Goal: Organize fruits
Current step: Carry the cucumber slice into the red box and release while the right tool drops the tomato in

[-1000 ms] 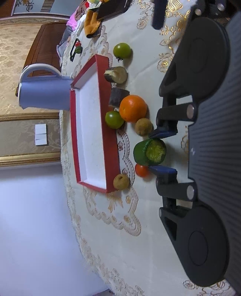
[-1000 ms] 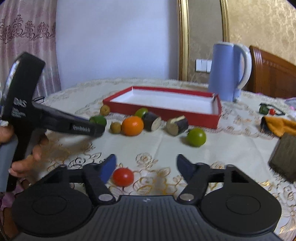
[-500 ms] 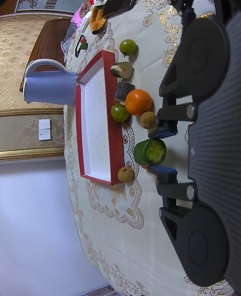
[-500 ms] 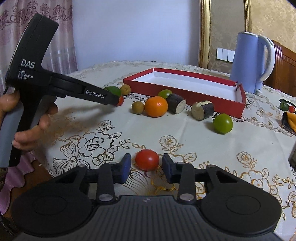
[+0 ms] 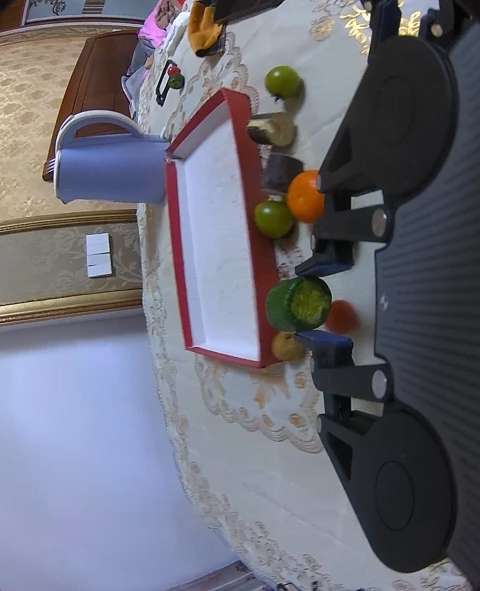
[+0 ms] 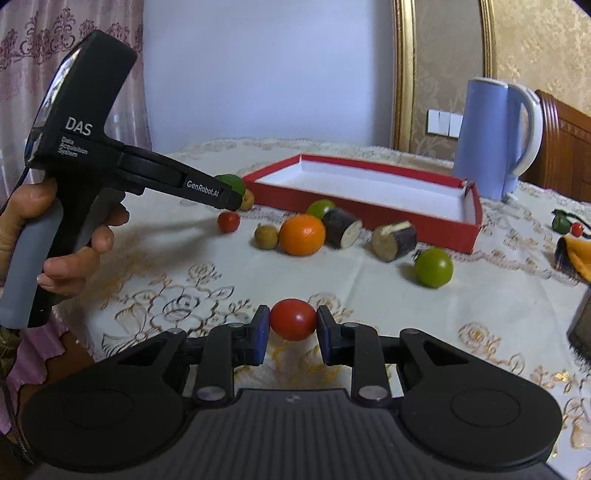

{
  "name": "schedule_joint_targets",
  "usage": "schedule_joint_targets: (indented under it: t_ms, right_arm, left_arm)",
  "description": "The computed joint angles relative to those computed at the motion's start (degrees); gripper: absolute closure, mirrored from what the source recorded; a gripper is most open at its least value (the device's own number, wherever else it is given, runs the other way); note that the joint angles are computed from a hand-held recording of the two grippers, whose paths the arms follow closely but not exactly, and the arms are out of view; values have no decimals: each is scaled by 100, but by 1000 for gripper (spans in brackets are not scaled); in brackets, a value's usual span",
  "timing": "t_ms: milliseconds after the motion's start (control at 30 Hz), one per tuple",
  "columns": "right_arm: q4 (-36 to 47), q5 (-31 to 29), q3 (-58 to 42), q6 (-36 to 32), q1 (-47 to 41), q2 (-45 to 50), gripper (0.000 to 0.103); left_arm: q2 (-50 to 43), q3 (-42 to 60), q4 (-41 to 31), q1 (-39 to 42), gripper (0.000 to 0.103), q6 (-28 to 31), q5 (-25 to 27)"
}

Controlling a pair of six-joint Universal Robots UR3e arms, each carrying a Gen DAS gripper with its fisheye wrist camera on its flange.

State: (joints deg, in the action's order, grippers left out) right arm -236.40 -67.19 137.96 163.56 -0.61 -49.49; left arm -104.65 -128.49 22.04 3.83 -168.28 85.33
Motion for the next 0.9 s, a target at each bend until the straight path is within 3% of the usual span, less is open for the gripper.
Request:
schedule_joint_targets:
  t_ms: [400, 900]
  right_arm:
    - [32, 90, -315, 135, -192, -184, 77]
    - [288, 239, -670, 242, -500, -297, 77]
  left_arm:
    - [-1246, 2495, -1202, -553, 75, -107, 589]
    - [-3398, 6396, -3498, -1053, 74, -254, 1332]
